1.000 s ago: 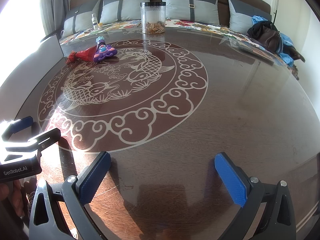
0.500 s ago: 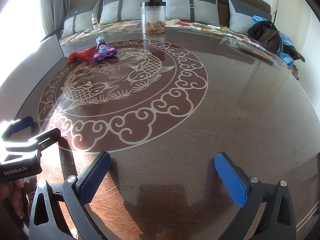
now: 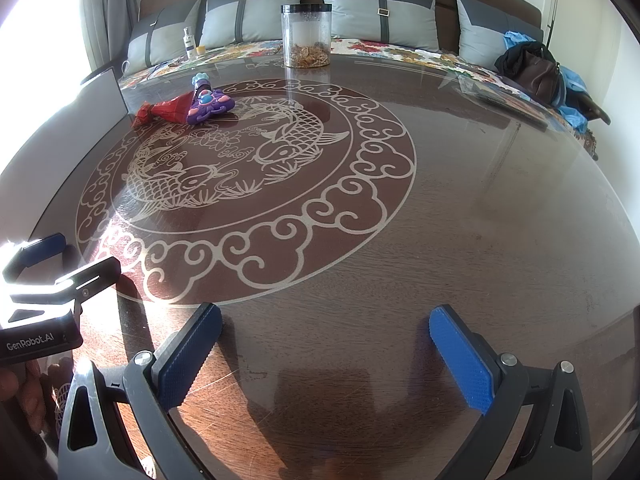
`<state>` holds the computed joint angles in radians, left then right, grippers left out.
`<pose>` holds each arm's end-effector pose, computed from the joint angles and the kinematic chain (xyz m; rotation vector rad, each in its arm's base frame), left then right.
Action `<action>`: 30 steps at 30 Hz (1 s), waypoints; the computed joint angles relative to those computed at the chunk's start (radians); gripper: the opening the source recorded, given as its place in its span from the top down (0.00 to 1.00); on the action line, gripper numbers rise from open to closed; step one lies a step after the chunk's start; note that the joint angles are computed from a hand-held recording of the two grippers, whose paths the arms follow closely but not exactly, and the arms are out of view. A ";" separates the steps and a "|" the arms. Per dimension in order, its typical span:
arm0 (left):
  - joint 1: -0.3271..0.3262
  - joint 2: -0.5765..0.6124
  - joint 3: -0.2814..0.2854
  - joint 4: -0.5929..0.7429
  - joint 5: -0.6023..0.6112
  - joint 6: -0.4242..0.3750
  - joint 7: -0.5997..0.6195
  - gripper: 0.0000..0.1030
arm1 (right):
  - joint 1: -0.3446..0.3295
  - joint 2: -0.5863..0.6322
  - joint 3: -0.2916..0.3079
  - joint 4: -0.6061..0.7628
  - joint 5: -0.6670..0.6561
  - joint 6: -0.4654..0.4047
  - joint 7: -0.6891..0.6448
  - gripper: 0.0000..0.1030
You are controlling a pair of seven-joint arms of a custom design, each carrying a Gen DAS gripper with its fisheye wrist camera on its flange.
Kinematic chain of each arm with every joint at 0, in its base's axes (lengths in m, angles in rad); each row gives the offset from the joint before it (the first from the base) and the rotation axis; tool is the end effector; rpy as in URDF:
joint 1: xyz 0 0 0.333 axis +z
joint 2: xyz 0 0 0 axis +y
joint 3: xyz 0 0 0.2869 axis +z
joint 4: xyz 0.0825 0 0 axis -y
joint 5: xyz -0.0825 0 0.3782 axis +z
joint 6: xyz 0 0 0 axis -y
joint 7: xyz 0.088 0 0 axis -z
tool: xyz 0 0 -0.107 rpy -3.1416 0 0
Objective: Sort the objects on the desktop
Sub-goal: 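Move the left tool to the red snack packet and grasp it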
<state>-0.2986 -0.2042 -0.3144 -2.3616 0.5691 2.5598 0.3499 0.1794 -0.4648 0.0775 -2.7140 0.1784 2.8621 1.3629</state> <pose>0.4078 -0.2993 0.4185 -2.0532 1.7120 -0.5821 0.4131 0.0978 0.4155 -2.1083 1.5359 -0.5062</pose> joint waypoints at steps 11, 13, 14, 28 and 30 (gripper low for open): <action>0.145 0.265 0.126 0.364 -0.152 -0.032 -0.229 0.00 | 0.001 0.001 -0.001 0.001 -0.001 0.000 0.001 0.00; 0.140 0.313 0.139 0.422 -0.146 -0.077 -0.267 0.00 | 0.001 -0.001 -0.001 0.000 -0.001 0.000 0.001 0.00; 0.137 0.331 0.145 0.439 -0.144 -0.093 -0.286 0.00 | 0.001 0.001 -0.001 0.001 -0.001 0.000 0.001 0.00; 0.054 0.462 0.156 0.592 -0.008 -0.313 -0.050 0.00 | 0.003 0.007 0.000 0.005 -0.001 0.001 0.001 0.00; 0.053 0.466 0.158 0.598 -0.006 -0.315 -0.036 0.00 | 0.003 0.007 -0.001 0.006 -0.001 0.001 0.001 0.00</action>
